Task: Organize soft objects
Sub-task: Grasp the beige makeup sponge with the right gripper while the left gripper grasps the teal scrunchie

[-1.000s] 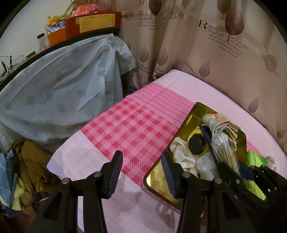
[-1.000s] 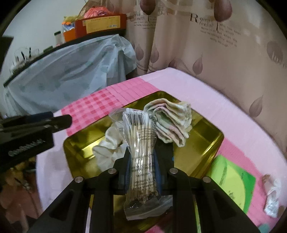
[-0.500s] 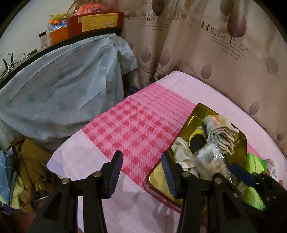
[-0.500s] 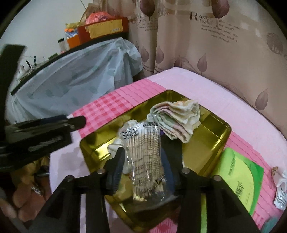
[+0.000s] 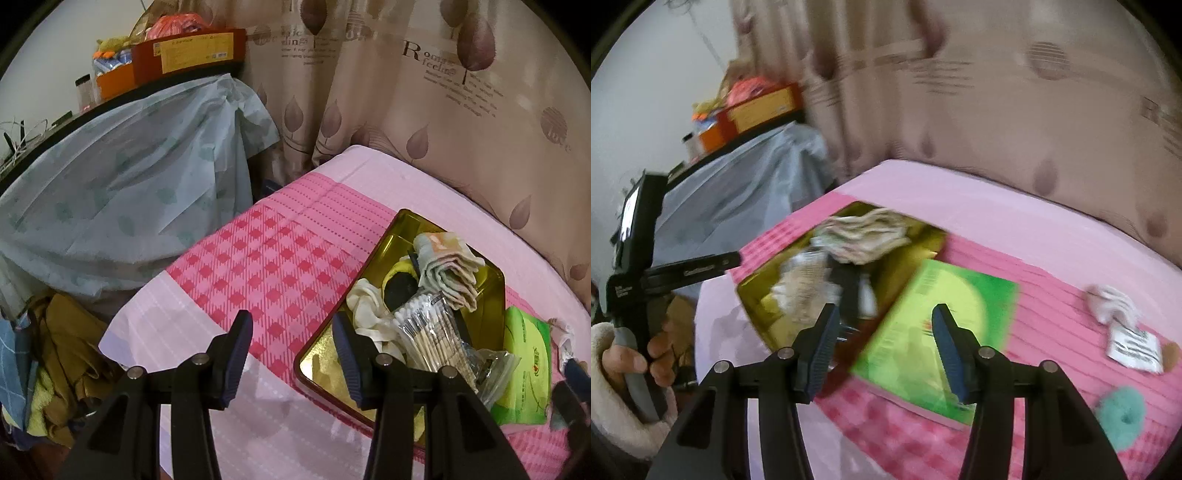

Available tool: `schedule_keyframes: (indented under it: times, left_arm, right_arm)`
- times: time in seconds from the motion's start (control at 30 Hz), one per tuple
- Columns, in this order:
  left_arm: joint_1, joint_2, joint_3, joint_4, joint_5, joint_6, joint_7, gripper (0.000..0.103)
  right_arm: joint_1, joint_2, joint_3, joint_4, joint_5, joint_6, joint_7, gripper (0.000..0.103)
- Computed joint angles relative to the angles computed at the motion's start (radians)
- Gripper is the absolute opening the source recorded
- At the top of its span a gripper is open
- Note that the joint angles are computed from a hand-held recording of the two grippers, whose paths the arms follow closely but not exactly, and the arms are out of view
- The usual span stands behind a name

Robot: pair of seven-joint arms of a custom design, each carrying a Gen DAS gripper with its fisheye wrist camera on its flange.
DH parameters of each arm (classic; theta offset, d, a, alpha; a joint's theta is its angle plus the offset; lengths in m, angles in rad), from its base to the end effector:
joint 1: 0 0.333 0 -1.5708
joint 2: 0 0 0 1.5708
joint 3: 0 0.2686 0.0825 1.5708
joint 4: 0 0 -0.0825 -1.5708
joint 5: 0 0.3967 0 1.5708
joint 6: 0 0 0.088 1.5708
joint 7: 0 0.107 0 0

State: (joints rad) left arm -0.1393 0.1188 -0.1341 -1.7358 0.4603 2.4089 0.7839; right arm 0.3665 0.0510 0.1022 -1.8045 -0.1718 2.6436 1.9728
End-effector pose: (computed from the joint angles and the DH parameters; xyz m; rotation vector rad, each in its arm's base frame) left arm 0.6264 -0.1692 0.5146 -2.0446 1.5690 -0.5783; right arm 0.5675 0.2910 0.5516 -1.8450 1.5375 -0.4998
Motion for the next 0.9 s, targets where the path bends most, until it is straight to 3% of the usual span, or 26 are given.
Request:
schedule_keyframes:
  times: [0.17,0.43,0.6,0.83,0.9]
  left_arm:
    - [-0.006,0.001,-0.002,0.002,0.012,0.0,0.002,0.046]
    - [-0.022,0.007,-0.005,0.011,0.058,-0.003,0.006,0.046]
    - [-0.036,0.009,-0.008,0.009,0.109,0.02,0.017,0.047]
    - [-0.054,0.015,-0.013,0.007,0.159,0.055,0.054,0.047]
    - [-0.06,0.016,-0.015,0.006,0.167,0.066,0.071,0.047]
  right_arm:
    - [-0.066,-0.142,-0.031,-0.165,-0.118,-0.003,0.133,0.049]
    - [-0.263,-0.319,-0.04,-0.364,-0.305,-0.078,0.344,0.05]
    - [-0.337,-0.342,-0.057,-0.414,-0.319,-0.091,0.375,0.05]
    - [-0.373,-0.279,-0.096,-0.419,-0.226,0.014,0.356,0.05]
    - [-0.378,-0.248,-0.097,-0.399,-0.218,0.028,0.349,0.055]
